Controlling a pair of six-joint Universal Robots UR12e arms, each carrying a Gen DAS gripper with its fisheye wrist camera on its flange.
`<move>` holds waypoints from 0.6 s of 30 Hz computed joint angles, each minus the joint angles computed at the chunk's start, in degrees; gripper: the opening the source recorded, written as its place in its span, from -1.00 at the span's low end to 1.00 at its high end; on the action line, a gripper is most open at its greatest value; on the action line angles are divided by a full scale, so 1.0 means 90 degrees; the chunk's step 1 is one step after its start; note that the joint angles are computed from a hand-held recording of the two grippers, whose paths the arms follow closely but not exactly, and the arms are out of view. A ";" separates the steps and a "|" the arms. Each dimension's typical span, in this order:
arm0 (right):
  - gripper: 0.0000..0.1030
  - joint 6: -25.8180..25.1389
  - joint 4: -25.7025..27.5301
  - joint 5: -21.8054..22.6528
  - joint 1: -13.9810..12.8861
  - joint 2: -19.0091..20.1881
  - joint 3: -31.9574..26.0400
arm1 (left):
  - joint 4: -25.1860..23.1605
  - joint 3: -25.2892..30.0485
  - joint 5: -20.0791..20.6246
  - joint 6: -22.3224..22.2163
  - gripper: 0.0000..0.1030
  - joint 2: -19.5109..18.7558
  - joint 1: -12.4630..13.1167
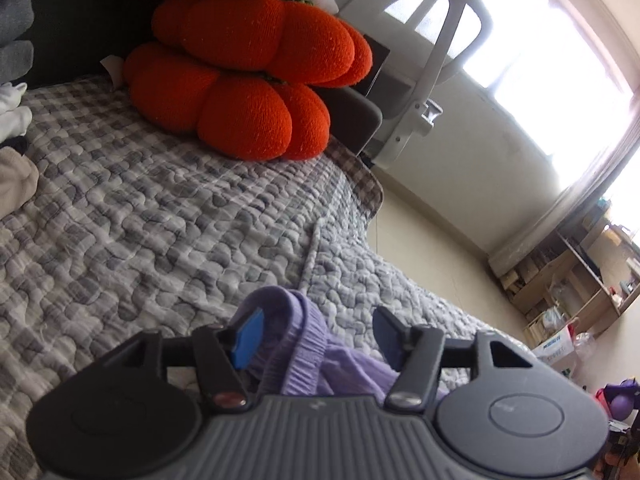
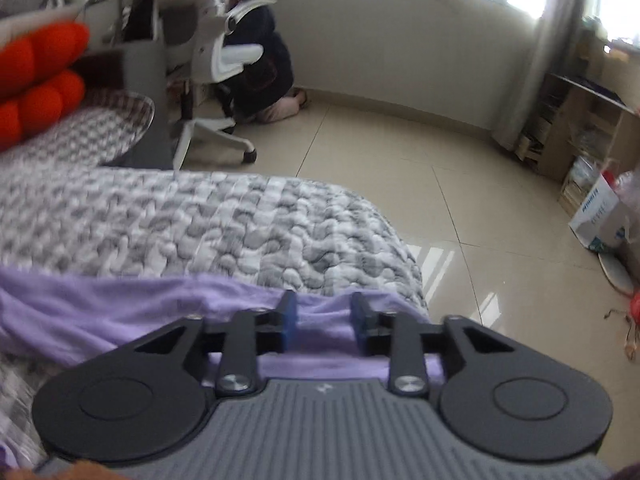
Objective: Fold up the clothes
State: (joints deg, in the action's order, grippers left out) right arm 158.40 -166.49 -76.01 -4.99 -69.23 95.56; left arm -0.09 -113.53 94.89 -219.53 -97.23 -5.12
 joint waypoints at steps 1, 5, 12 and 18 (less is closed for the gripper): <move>0.04 -0.0087 0.0046 0.0010 0.0017 0.0024 -0.0027 | -0.0064 0.0023 -0.0067 0.0019 0.36 -0.0011 0.0010; 0.04 -0.0410 0.0376 0.0483 0.0005 0.0065 -0.0181 | -0.0430 0.0186 -0.0328 0.0285 0.49 -0.0140 -0.0012; -0.80 -0.0745 0.0577 0.0868 0.0009 0.0037 -0.0174 | -0.0204 0.0237 0.0006 0.0732 0.45 -0.0408 -0.0163; -0.88 -0.0854 0.0273 0.0817 0.0096 0.0016 -0.0072 | -0.0318 0.0283 0.0415 0.1019 -0.10 -0.0396 -0.0260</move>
